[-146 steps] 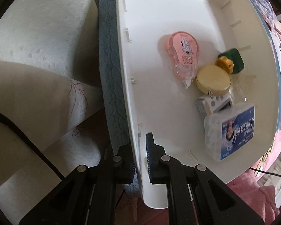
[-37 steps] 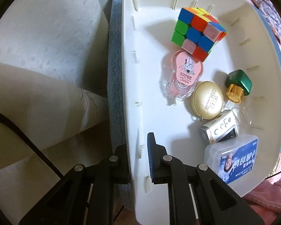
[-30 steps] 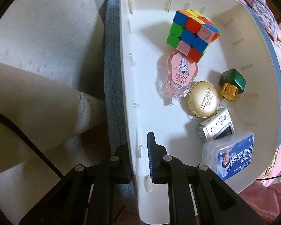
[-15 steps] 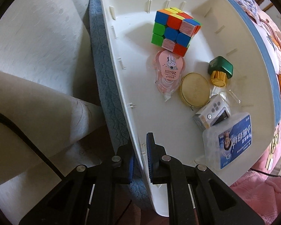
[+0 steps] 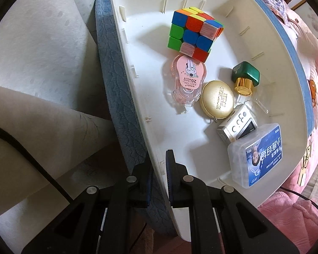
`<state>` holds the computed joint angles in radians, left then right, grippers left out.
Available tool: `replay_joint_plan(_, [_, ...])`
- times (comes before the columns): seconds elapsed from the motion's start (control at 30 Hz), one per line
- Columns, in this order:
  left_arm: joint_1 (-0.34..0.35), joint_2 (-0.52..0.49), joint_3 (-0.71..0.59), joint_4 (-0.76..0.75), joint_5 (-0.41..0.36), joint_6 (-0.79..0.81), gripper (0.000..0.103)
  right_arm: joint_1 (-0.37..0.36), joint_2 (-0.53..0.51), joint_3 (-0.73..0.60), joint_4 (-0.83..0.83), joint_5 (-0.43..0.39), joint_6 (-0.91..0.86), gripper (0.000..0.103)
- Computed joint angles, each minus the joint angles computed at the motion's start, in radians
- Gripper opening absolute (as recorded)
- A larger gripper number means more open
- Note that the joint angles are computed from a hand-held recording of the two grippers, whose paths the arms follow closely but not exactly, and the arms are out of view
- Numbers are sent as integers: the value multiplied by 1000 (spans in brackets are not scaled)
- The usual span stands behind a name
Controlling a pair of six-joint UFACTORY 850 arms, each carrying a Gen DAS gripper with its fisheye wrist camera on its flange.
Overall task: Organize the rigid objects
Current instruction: 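Carry the pink hair rollers into the tray and open the right gripper, then move the right gripper to the white plug adapter and grasp it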
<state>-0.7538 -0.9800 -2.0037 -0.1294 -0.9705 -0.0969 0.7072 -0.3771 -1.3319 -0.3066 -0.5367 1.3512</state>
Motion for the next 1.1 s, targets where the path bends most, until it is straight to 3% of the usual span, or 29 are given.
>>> replay_joint_plan(0.17, [5,5,9,-4,6,-23,11,-19,-12,-5,156,39,-145,31])
replay_joint_plan(0.3, [8,13,24,-2,17,-48,11,-30,1,9,173,47,-168,48])
replay_joint_plan(0.53, [6,7,19,14,21,-97,11,-57,43,57,177,43,-198,57])
replay_joint_plan(0.73, [4,17,37,44,30,-163,11,-94,92,121,193,43,-242,57])
replay_joint_plan(1.1, [-13,-23,-24,113,-23,-288,11,-195,178,246,194,30,-359,59])
